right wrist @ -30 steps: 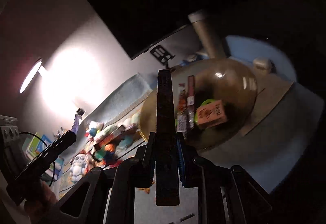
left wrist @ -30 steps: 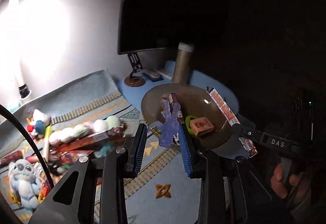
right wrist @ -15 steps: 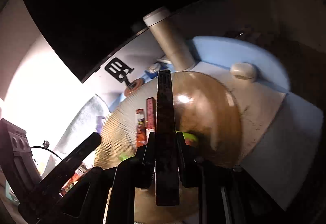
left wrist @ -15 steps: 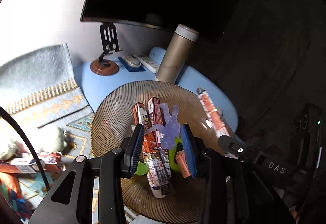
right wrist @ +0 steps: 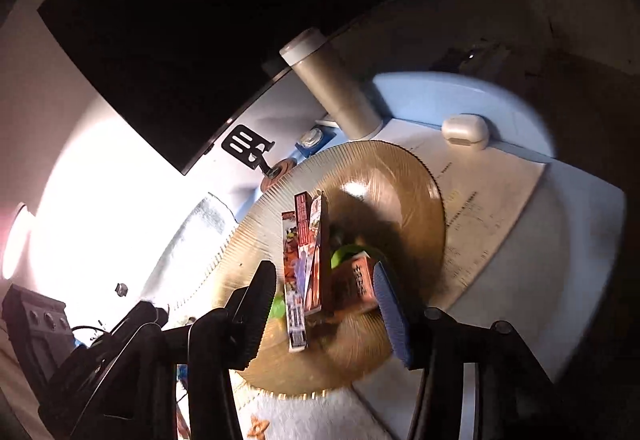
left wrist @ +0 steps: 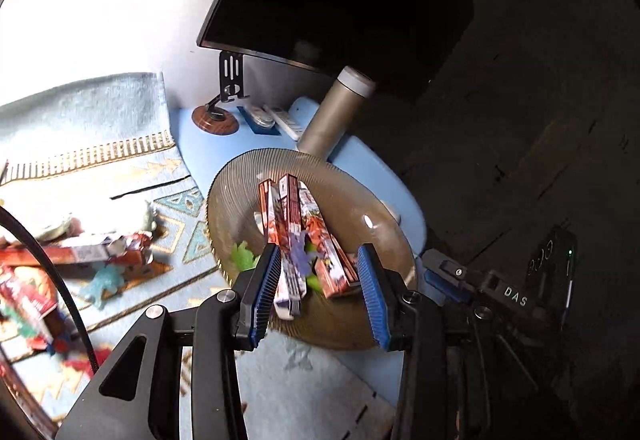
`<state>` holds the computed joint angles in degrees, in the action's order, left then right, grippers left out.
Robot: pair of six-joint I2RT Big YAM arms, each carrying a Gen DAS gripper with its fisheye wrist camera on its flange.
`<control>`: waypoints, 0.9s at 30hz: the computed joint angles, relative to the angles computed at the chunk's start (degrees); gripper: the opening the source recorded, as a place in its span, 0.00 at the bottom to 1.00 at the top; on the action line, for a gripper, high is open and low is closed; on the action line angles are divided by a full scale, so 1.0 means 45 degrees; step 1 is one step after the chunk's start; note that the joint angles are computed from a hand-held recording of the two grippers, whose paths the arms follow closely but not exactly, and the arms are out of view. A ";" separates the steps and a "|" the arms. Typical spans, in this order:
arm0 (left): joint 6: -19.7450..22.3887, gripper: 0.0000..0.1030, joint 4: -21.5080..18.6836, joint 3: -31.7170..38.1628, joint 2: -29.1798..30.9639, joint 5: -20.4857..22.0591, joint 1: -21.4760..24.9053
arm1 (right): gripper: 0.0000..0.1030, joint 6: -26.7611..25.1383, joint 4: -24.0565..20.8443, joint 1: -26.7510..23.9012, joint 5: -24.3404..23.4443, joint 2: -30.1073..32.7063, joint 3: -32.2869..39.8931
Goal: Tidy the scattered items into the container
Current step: 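Move both open tools back from the bowl to the pile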
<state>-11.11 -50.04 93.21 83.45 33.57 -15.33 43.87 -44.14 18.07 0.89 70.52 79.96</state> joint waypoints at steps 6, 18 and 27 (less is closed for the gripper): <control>-0.0340 0.36 0.0123 -0.1253 -0.1446 0.0477 0.0866 | 0.60 0.0150 0.0162 0.0790 0.0667 -0.0763 -0.0232; -0.0673 0.38 0.0702 -0.3566 -0.3775 0.1618 0.4888 | 0.63 -0.0239 -0.0315 0.3058 0.1331 0.0131 0.0910; -0.0426 0.39 0.0979 -0.5513 -0.4121 -0.1526 0.8932 | 0.63 -0.1762 -0.1355 0.5051 0.1370 0.1897 0.1717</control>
<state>-13.03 -45.63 68.40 64.91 26.70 24.86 35.94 -50.24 40.80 7.05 79.06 87.69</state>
